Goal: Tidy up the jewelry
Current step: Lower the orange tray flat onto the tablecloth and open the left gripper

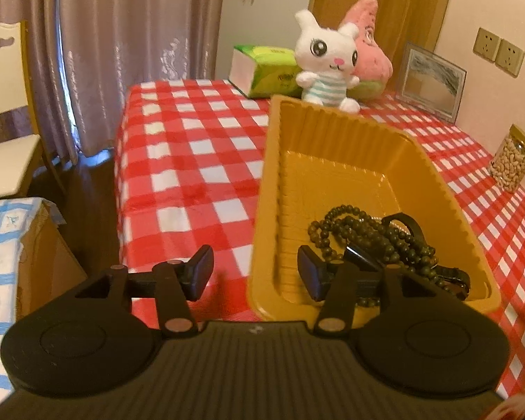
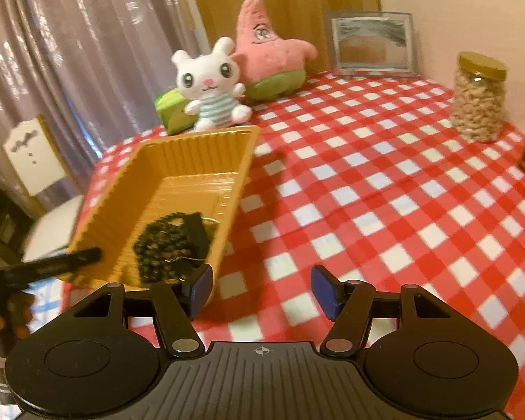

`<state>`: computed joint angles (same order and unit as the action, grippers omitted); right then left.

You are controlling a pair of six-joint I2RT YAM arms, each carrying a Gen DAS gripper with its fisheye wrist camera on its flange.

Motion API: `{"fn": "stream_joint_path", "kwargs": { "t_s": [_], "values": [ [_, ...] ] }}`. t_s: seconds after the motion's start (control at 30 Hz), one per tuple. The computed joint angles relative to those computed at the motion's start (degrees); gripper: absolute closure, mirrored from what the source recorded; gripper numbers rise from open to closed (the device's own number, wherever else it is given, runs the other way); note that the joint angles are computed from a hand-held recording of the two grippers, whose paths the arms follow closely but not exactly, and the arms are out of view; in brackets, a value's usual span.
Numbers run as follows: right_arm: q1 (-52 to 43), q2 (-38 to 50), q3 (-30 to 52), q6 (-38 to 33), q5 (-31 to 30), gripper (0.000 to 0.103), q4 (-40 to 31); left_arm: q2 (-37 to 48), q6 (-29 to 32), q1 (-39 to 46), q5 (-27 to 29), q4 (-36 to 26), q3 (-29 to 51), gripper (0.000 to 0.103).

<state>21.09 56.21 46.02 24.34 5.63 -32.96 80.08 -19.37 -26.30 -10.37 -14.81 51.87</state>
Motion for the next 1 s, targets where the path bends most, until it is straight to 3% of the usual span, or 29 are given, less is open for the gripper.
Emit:
{"fn": "stream_joint_path", "kwargs": {
  "t_s": [0.2, 0.27, 0.47, 0.73, 1.0],
  "values": [
    [5.6, -3.2, -1.2, 0.7, 11.0, 0.04, -3.4, -5.3, 1.3, -3.8, -6.2, -6.5, 1.6, 0.049],
    [6.3, -4.9, -1.4, 1.1, 11.9, 0.04, -4.5, -6.6, 0.3, -6.2, -7.7, -10.4, 3.3, 0.049],
    [1.2, -8.6, 0.2, 4.5, 3.5, 0.04, -10.3, -7.9, -7.8, -16.4, -11.3, -21.9, 8.0, 0.049],
    [-1.3, -15.8, 2.7, -2.8, -3.3, 0.04, -21.8, -4.0, -24.3, -33.2, -18.3, -35.6, 16.1, 0.049],
    [-12.5, -22.9, 5.3, -12.1, -14.8, 0.04, -34.6, 2.2, -37.1, -46.2, -23.8, -48.6, 26.9, 0.049]
  ]
}}
